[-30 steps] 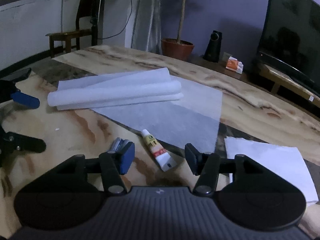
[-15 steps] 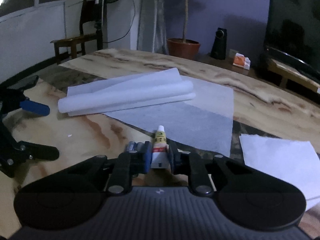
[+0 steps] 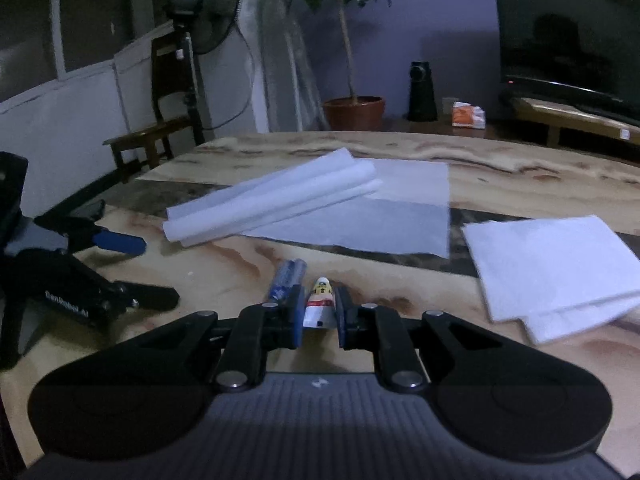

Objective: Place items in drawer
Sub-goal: 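Lift the glue tube off the table with the right gripper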

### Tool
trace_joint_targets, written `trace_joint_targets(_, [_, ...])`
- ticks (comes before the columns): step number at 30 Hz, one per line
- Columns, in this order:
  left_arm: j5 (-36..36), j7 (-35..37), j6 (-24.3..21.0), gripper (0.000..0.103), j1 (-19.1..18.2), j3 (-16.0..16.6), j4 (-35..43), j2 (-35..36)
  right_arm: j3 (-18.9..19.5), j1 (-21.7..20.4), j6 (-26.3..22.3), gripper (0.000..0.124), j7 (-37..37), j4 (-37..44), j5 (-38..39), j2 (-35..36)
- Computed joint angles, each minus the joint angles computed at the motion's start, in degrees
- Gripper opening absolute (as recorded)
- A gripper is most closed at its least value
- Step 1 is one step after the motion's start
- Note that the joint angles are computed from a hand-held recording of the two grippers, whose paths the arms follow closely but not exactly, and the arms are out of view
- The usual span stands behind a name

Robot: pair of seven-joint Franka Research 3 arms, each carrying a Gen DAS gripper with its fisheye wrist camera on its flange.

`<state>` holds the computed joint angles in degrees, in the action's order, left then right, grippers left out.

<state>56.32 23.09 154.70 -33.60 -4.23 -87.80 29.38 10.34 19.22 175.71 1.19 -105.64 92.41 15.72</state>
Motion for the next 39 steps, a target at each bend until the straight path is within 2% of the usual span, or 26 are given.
trace_joint_targets(3, [-0.02,0.01,-0.01,0.103,-0.01,0.01,0.01,0.01,-0.19,-0.03,0.38,0.018,-0.53,-1.64,0.92,-1.33])
trace_joint_targets(8, [-0.04,0.02,-0.04,0.103,-0.02,0.01,0.01,0.01,-0.67,0.1,-1.96,0.022,6.64,-7.0,-11.24,-4.24])
trace_joint_targets(10, [-0.04,0.02,-0.04,0.103,-0.03,0.01,0.01,0.01,-0.08,-0.11,-1.44,0.023,5.96,-7.96,-13.29,-4.73])
trace_joint_targets(15, [-0.04,0.02,-0.03,0.103,-0.03,0.02,0.01,0.01,1.0,-0.46,0.17,0.03,5.29,-8.02,-14.55,-4.43])
trace_joint_targets(20, [-0.04,0.02,-0.04,0.103,-0.03,0.01,0.0,0.0,1.82,-0.71,1.49,0.035,8.62,-6.69,-18.87,-2.83])
trace_joint_targets(23, [-0.03,0.01,-0.03,0.103,-0.03,0.01,-0.04,-0.03,2.49,-1.59,0.3,0.037,11.26,-5.79,-21.08,-2.06])
trace_joint_targets(26, [-0.02,0.01,-0.03,0.103,-0.02,0.01,-0.04,-0.03,3.27,-2.06,1.24,0.035,12.46,-5.74,-22.16,-1.81])
trace_joint_targets(28, [-0.02,0.0,-0.04,0.103,-0.03,0.0,-0.05,-0.04,4.09,-2.58,2.06,0.017,12.23,-5.94,-21.82,-1.91])
trace_joint_targets(34, [-0.02,0.01,-0.03,0.103,-0.01,0.0,-0.04,-0.04,5.25,-3.57,1.95,0.017,9.87,-6.66,-18.62,-2.81])
trace_joint_targets(39, [-0.02,0.01,-0.03,0.103,-0.01,0.0,-0.04,-0.04,5.05,-3.37,1.08,0.017,-1.03,-7.45,-6.11,-5.0])
